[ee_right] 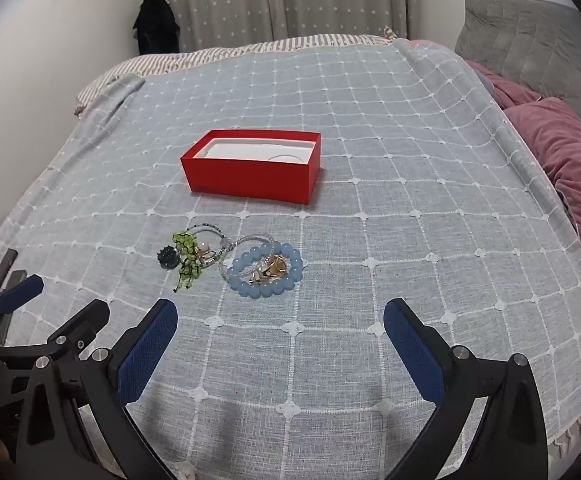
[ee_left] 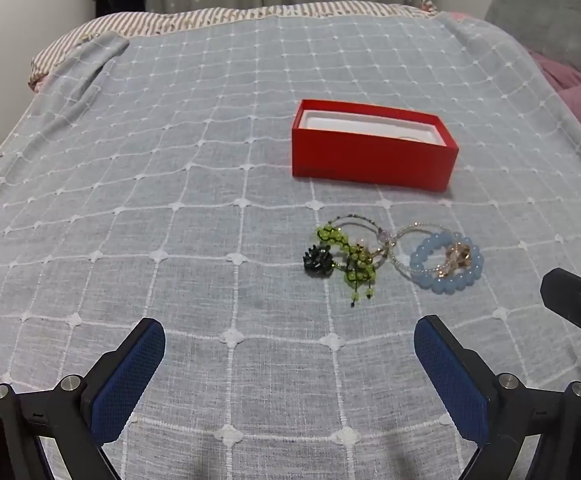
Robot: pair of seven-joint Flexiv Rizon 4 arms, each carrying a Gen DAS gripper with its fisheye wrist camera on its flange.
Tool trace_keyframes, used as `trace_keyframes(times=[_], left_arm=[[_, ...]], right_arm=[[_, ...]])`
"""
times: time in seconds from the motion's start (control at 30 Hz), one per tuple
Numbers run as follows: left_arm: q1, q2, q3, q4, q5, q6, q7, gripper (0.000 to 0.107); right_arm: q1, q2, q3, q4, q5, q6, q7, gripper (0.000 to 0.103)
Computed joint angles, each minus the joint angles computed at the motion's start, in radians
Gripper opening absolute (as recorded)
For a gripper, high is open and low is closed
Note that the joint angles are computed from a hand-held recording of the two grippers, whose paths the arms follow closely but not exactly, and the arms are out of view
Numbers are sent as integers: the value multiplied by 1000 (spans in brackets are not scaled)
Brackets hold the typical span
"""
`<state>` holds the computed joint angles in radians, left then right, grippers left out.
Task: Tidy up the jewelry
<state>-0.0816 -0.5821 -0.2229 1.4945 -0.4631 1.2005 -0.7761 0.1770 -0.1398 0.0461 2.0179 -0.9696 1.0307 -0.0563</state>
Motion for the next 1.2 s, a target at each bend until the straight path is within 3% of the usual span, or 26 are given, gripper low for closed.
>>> trace_keyframes(times=[0.37,0.87,1.2], left_arm=[[5,-6,2,-8,0,-22,-5,103],[11,-12,-20,11,-7,38,7,103],[-1,-11,7,-6,11,-11,-19,103]], right_arm=[[7,-6,2,-7,8,-7,-18,103],[17,-15,0,-14,12,-20,-29,103],[16,-17,0,-14,23,-19,-29,103]])
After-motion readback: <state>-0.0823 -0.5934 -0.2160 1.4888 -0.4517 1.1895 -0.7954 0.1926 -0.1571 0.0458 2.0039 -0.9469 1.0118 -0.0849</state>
